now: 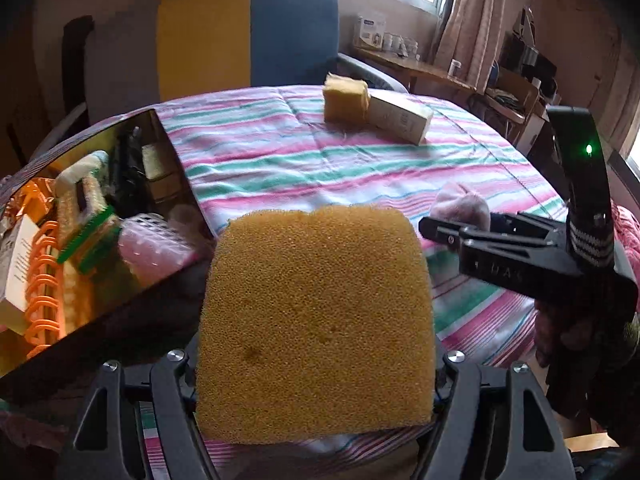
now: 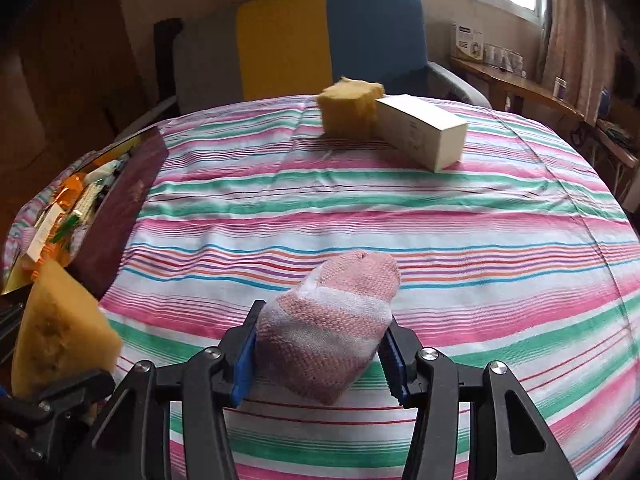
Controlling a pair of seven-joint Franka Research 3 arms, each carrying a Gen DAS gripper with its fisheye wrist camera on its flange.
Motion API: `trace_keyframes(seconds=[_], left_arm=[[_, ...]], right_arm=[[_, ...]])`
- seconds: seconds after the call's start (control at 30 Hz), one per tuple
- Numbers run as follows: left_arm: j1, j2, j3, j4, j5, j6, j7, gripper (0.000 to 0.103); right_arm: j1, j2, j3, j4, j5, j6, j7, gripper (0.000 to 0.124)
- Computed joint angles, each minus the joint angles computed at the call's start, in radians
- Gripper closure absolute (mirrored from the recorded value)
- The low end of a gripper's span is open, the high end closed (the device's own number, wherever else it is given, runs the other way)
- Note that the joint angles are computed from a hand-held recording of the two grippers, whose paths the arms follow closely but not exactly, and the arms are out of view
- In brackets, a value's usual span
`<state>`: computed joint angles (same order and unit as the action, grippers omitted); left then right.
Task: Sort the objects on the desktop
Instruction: 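Lower the sponge and sock into the gold tray and open both tools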
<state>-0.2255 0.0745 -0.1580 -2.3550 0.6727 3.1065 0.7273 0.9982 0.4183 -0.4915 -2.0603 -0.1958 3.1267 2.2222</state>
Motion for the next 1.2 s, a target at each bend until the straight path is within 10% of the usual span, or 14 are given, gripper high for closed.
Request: trace_keyframes(seconds=[0.33,0.6,0.93,1.07,1.2], left_arm=[[0.195,-0.134,0.034,-0.042,0.331,0.007,-0.369,0.026],[0.282,-0.082,0.059,0.047,0.24,-0.017,-0.241,0.026],[0.344,0.057,-0.02,0.165,-0.481,-0.069,0.329,0.024],[0.32,0.058,-0.001,0.149,-0.546,-0.047,0.377,0.02],[0.387,0.036,-0.099,0.107,-0.773,-0.018,0.585,0.02]], right_arm=[[-0.273,0.036,0.419,0.187,0.117,-0.036,-0.297,0.071],[-0.307,0.165,0.536,0.433,0.197,-0.122,-0.481,0.071],[-0.338,0.337,0.643,0.716,0.318,-0.244,-0.648,0.057],[-0.337,0.337,0.642,0.705,0.361,-0.241,-0.663,0.053],[-0.347,0.303,0.636,0.642,0.403,-0.219,-0.64,0.053]])
